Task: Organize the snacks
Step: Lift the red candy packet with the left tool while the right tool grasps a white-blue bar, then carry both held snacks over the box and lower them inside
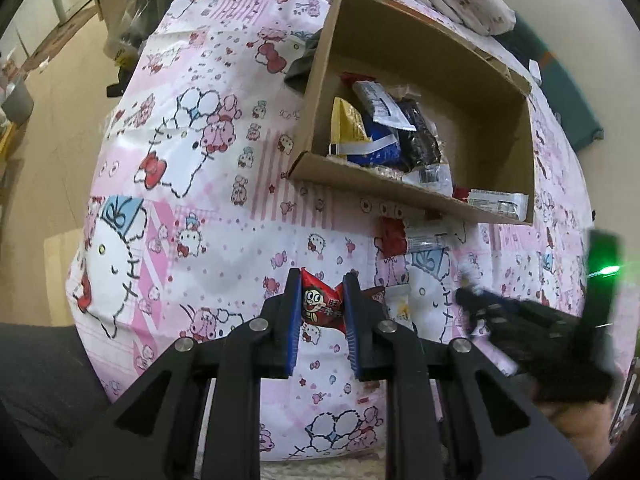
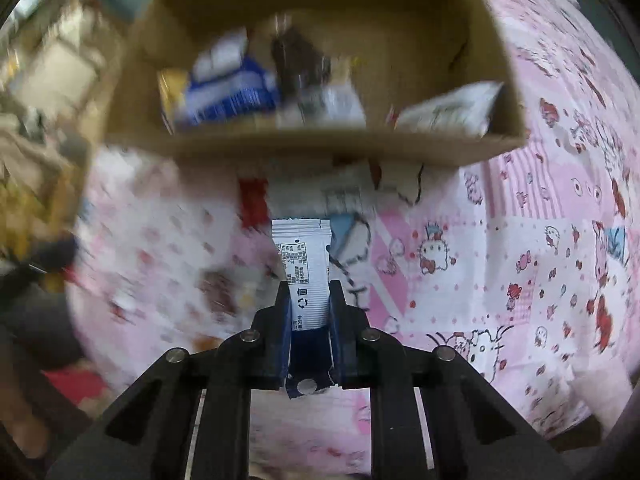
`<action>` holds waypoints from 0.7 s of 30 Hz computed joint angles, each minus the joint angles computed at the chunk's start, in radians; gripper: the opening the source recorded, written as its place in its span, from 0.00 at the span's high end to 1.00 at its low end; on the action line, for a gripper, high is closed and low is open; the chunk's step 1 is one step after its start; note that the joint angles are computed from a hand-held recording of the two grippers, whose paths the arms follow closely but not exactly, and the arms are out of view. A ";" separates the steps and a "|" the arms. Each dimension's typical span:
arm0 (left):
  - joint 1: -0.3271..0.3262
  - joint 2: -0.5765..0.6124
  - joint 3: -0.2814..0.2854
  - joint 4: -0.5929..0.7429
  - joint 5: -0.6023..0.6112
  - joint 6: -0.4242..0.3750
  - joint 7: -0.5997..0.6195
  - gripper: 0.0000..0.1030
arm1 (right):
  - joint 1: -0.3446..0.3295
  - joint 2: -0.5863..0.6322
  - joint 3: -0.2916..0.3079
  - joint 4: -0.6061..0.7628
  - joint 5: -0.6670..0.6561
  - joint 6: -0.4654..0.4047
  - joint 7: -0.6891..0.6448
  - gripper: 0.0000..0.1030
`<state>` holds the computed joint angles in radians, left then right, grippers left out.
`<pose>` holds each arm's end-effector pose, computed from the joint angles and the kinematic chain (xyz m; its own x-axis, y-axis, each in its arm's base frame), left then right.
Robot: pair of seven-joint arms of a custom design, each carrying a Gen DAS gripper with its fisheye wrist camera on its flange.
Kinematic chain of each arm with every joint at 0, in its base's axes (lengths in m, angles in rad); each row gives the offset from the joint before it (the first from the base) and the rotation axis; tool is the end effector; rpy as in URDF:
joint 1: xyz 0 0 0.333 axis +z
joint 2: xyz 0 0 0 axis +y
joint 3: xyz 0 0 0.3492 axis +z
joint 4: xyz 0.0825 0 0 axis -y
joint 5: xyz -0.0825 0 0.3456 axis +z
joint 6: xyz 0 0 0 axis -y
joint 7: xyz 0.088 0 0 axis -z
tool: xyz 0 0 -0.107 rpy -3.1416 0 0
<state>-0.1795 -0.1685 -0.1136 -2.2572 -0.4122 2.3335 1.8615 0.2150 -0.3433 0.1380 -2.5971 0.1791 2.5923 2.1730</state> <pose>0.4531 -0.1464 0.5097 -0.3527 -0.8988 0.2603 -0.9179 0.2784 -0.2828 0.3746 0.1374 0.4623 -0.3368 -0.9049 -0.2602 -0.8932 0.3945 -0.2159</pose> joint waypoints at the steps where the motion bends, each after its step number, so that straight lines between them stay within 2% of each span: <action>1: -0.001 0.004 -0.002 0.012 0.005 -0.001 0.000 0.84 | 0.002 -0.025 -0.006 -0.011 0.016 0.025 0.005 0.83; 8: -0.009 0.049 -0.022 0.117 0.035 0.002 -0.002 0.84 | 0.023 -0.137 -0.046 -0.058 0.162 0.272 -0.042 0.83; 14: -0.014 0.120 -0.053 0.239 0.083 0.044 -0.008 0.84 | -0.051 -0.144 -0.030 -0.013 0.144 0.316 -0.056 0.83; 21: -0.019 0.207 -0.092 0.354 0.144 0.093 -0.033 0.84 | -0.074 -0.111 -0.082 0.005 0.168 0.328 -0.111 0.83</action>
<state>-0.1984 0.0388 -0.2055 -1.9034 -0.2678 2.4264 1.8284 0.1406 -0.4542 0.0560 -2.5926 0.3467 2.9203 2.0619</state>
